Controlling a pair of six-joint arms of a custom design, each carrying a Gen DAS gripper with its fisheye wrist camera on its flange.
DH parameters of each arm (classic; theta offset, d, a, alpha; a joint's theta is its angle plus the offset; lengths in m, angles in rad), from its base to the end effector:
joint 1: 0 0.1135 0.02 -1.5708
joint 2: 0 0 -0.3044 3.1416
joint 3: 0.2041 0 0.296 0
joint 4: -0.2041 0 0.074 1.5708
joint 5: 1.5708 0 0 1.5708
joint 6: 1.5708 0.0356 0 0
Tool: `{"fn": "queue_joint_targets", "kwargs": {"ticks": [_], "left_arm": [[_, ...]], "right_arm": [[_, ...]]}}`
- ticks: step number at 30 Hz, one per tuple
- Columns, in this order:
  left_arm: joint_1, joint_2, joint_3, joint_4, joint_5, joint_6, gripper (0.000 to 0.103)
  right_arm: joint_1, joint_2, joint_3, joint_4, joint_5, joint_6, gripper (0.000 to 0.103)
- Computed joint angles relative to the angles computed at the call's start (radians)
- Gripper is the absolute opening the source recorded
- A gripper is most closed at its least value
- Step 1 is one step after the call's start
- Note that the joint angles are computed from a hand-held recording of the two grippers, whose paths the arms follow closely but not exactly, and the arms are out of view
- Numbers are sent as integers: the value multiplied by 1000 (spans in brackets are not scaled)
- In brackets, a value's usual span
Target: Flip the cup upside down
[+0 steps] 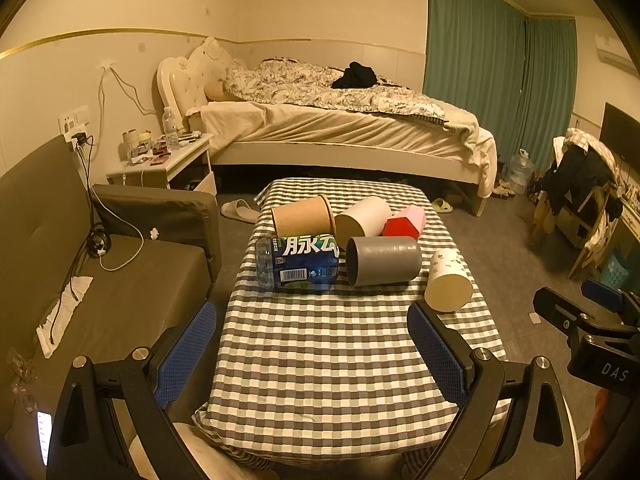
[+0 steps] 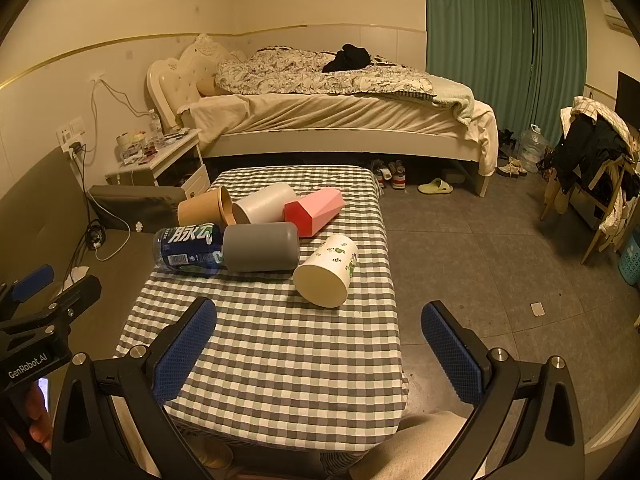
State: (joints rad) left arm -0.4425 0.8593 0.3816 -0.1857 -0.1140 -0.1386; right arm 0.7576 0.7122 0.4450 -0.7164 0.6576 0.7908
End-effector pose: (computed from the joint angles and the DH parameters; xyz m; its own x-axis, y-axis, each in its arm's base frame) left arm 0.1756 -0.0787 0.1967 -0.5987 0.1318 -0.7900 0.2643 0.9636 -0.0395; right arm 0.1178 0.0815 0.2087 -0.6371 0.1719 -0.7514 0.2205 0.9747 0.0360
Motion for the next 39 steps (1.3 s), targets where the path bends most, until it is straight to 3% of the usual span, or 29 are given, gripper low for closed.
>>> {"fn": "queue_joint_targets", "kwargs": {"ticks": [9, 18, 29, 33, 39], "left_arm": [[37, 75, 12, 37, 28, 12, 99], [199, 325, 116, 119, 122, 83, 99], [331, 720, 334, 234, 158, 155, 99], [358, 849, 425, 247, 169, 169, 99], [386, 1015, 560, 263, 181, 183, 99]], "right_arm": [[-31, 73, 29, 44, -31, -28, 103], [-165, 247, 81, 202, -139, -147, 103], [-416, 783, 371, 425, -380, -268, 103], [-480, 1014, 565, 398, -459, -211, 103], [-523, 1244, 785, 334, -533, -106, 103]]}}
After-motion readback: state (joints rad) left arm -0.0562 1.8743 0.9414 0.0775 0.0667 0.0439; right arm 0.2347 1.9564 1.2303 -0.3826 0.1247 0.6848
